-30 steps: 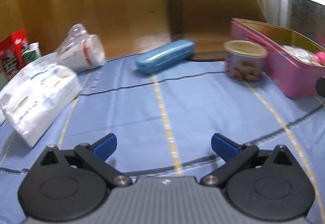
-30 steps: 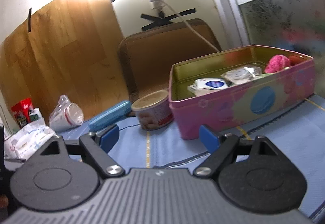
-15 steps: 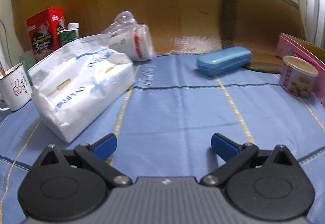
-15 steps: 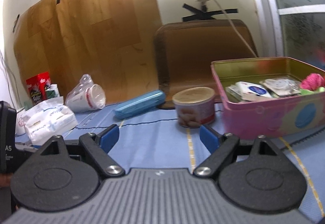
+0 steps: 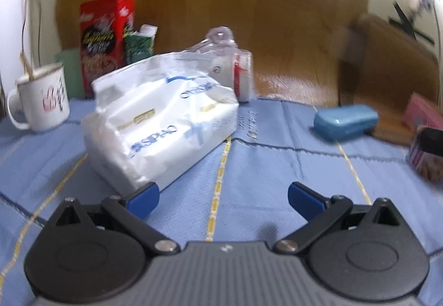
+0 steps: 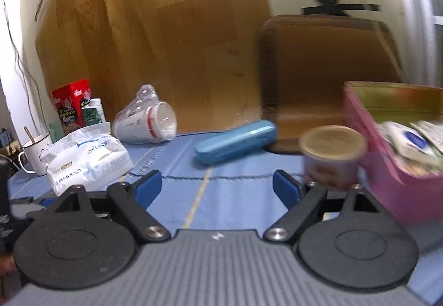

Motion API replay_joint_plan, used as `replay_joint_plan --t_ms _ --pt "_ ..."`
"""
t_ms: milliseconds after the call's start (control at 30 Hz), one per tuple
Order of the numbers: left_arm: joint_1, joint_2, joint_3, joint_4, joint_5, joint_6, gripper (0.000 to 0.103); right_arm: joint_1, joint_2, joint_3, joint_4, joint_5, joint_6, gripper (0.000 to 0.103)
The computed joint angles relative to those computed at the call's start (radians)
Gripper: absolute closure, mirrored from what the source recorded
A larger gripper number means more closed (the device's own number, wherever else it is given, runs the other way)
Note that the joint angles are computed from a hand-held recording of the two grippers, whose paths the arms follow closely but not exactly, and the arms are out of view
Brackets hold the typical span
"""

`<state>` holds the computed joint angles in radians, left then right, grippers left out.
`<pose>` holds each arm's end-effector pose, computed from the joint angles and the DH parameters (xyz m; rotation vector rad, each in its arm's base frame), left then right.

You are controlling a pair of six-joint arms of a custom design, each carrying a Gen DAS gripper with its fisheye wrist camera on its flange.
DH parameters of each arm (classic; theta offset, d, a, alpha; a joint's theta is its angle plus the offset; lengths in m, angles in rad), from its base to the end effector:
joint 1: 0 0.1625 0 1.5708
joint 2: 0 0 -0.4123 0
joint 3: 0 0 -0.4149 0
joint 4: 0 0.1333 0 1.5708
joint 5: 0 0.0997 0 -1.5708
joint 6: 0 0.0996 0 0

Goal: Organize soft objects
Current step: 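Grasp the blue glasses case with the right gripper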

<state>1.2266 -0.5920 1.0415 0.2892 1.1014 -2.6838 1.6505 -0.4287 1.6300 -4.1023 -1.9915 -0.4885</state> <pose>-0.0732 -0.7327 0.0788 0.7155 2.3485 -1.0439 0.1430 -0.6275 0.0222 0.2462 -2.0738 1.4926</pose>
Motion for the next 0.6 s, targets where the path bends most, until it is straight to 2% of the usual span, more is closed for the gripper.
replay_joint_plan --t_ms 100,200,267,367,433,600 --pt "0.011 -0.002 -0.006 0.006 0.031 -0.031 0.0 -0.009 0.038 -0.135 0.117 -0.027 0.025 0.012" --pt "0.015 0.007 -0.026 0.029 0.041 -0.049 0.001 -0.017 0.087 -0.294 0.26 -0.103 0.112 0.012" --pt "0.014 0.011 -0.03 0.033 0.037 -0.053 0.001 -0.023 0.119 -0.398 0.361 -0.15 0.197 0.012" --pt "0.014 0.014 -0.034 0.036 0.033 -0.055 0.001 -0.035 0.144 -0.506 0.514 -0.18 0.355 0.012" --pt "0.014 0.012 -0.031 0.035 0.031 -0.054 0.001 -0.042 0.163 -0.562 0.574 -0.22 0.447 0.012" --pt "0.013 0.014 -0.032 0.039 0.03 -0.05 0.0 -0.046 0.191 -0.623 0.597 -0.243 0.404 0.009"
